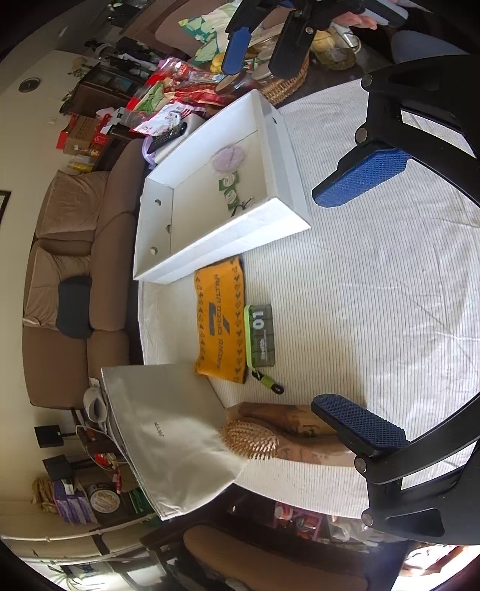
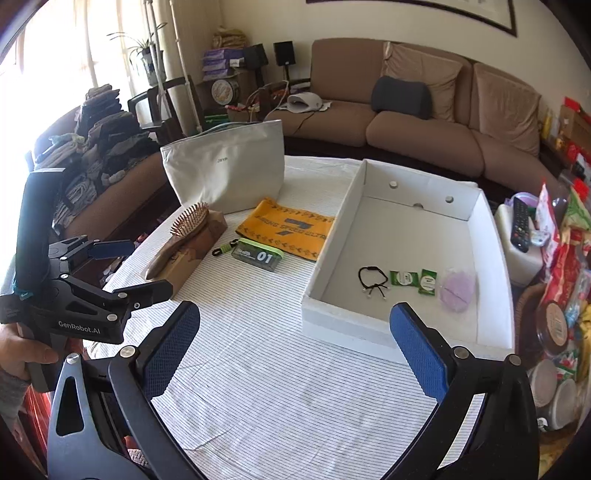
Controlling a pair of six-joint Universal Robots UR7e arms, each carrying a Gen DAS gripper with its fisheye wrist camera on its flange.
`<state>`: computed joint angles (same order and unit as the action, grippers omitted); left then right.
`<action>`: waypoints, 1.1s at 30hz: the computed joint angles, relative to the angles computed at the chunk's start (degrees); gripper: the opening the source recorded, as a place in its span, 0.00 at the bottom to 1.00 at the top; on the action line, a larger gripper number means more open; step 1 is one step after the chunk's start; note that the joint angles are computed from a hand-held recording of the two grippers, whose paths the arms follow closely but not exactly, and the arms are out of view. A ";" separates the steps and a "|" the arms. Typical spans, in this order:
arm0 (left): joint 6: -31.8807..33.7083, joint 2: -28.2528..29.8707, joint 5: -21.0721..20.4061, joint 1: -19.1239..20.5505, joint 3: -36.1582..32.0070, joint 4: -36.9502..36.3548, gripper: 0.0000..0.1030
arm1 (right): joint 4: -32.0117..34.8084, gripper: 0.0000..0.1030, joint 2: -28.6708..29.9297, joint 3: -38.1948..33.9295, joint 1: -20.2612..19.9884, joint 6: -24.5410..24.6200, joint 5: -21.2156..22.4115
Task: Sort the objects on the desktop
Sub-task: 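Withdraw both grippers from the box and move the left toward the wooden hairbrush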
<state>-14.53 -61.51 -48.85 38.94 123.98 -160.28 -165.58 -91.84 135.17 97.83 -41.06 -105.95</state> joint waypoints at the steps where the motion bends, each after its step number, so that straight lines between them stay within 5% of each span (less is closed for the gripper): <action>1: 1.34 -1.01 0.25 1.01 0.69 -1.28 1.00 | -0.17 1.00 0.59 -0.06 0.03 -0.33 0.76; 8: 3.42 -6.65 0.30 8.99 2.12 -4.29 1.00 | -1.32 1.00 7.96 -1.76 -0.47 1.05 4.61; 16: 5.56 -6.45 -2.29 15.05 1.72 -7.90 1.00 | -5.08 1.00 18.12 -3.67 0.45 0.34 5.00; 33: 8.52 1.59 -0.88 20.10 -2.44 -9.53 1.00 | -8.22 1.00 29.58 -8.32 1.50 1.21 4.93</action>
<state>-6.02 -59.93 -49.74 59.05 121.54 -169.81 -173.80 -62.26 126.85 99.33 -39.84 -101.02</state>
